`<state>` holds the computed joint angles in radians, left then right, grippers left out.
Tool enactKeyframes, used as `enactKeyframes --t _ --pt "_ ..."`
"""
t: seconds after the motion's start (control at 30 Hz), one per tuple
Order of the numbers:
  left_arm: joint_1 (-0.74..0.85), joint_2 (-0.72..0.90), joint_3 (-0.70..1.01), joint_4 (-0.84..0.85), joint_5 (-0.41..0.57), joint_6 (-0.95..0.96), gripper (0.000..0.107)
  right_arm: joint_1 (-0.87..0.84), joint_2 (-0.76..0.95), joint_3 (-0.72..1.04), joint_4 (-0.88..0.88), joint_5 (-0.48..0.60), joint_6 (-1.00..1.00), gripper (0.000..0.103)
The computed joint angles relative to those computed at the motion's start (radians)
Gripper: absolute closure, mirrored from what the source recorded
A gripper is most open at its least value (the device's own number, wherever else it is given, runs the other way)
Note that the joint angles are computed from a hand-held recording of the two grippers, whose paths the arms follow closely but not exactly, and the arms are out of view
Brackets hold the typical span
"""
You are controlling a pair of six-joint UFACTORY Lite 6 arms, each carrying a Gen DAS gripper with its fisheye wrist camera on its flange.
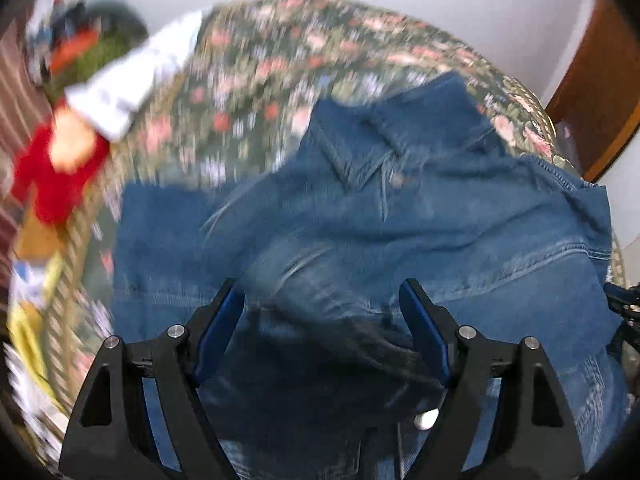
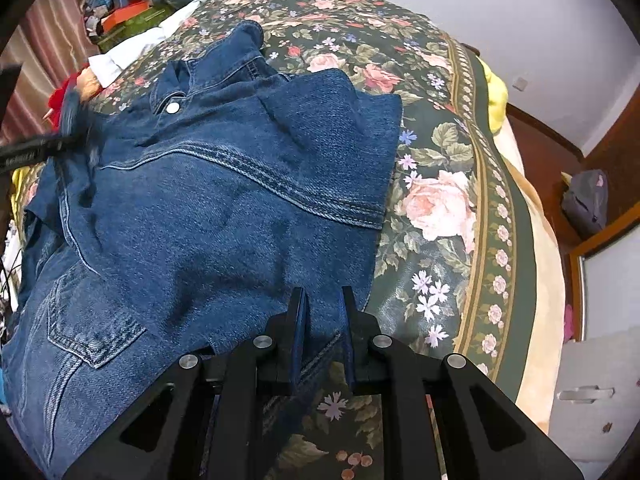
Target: Fold large clothes
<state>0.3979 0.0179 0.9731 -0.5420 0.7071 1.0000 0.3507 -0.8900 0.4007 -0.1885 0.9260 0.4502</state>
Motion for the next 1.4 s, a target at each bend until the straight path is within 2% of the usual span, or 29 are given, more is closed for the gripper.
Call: enactKeyframes --t 0.17,0.23,0.27,0.3,0.37,0.5,0.57,0.67,0.77,0.93,0.97,1.0,1.07,1.23,1.33,1.4 --pt "0.125 0.140 0.033 -0.141 0.154 0.052 0.027 0.001 0.030 0.019 -0.004 0.012 0.027 0.091" --pt "0.156 0.175 0.047 -0.192 0.184 0.050 0.032 0.016 0.047 0.029 -0.019 0.019 0.050 0.091" --pt "0.160 0.184 0.054 -0.203 0.184 0.035 0.043 0.032 0.058 0.035 -0.031 0.026 0.072 0.091" --pt "0.165 0.192 0.062 -0.205 0.180 0.028 0.063 0.049 0.064 0.041 -0.043 0.036 0.094 0.091" --pt "0.163 0.194 0.078 -0.193 0.147 0.017 0.078 0.072 0.081 0.060 -0.057 0.059 0.121 0.091" --pt "0.219 0.083 0.037 -0.262 0.163 0.178 0.084 0.033 0.106 0.122 -0.013 0.095 0.070 0.091" --pt "0.264 0.009 0.029 -0.317 0.202 0.262 0.084 -0.009 0.111 0.160 0.018 0.097 0.031 0.091" --pt "0.306 -0.034 0.048 -0.363 0.227 0.337 0.084 -0.063 0.135 0.233 0.060 0.079 -0.009 0.091" --pt "0.289 -0.033 0.029 -0.322 0.152 0.381 0.081 -0.096 0.187 0.268 0.113 0.032 -0.033 0.091" --pt "0.235 0.053 -0.031 -0.175 -0.017 0.327 0.067 -0.081 0.332 0.189 0.119 -0.094 -0.036 0.091" --pt "0.248 0.064 -0.053 -0.173 -0.043 0.348 0.062 -0.072 0.322 0.162 0.109 -0.122 -0.029 0.091" --pt "0.259 0.064 -0.070 -0.189 -0.054 0.381 0.061 -0.052 0.296 0.141 0.083 -0.136 -0.009 0.091" --pt "0.292 0.037 -0.116 -0.246 -0.060 0.479 0.060 -0.015 0.271 0.126 0.036 -0.131 0.020 0.091" --pt "0.293 -0.048 -0.199 -0.197 -0.125 0.505 0.051 0.105 0.267 0.118 -0.119 -0.071 0.133 0.091" --pt "0.318 -0.120 -0.252 -0.181 -0.150 0.539 0.037 0.169 0.249 0.106 -0.194 -0.019 0.214 0.091" --pt "0.370 -0.147 -0.262 -0.201 -0.133 0.602 0.027 0.194 0.219 0.089 -0.213 0.003 0.239 0.091"
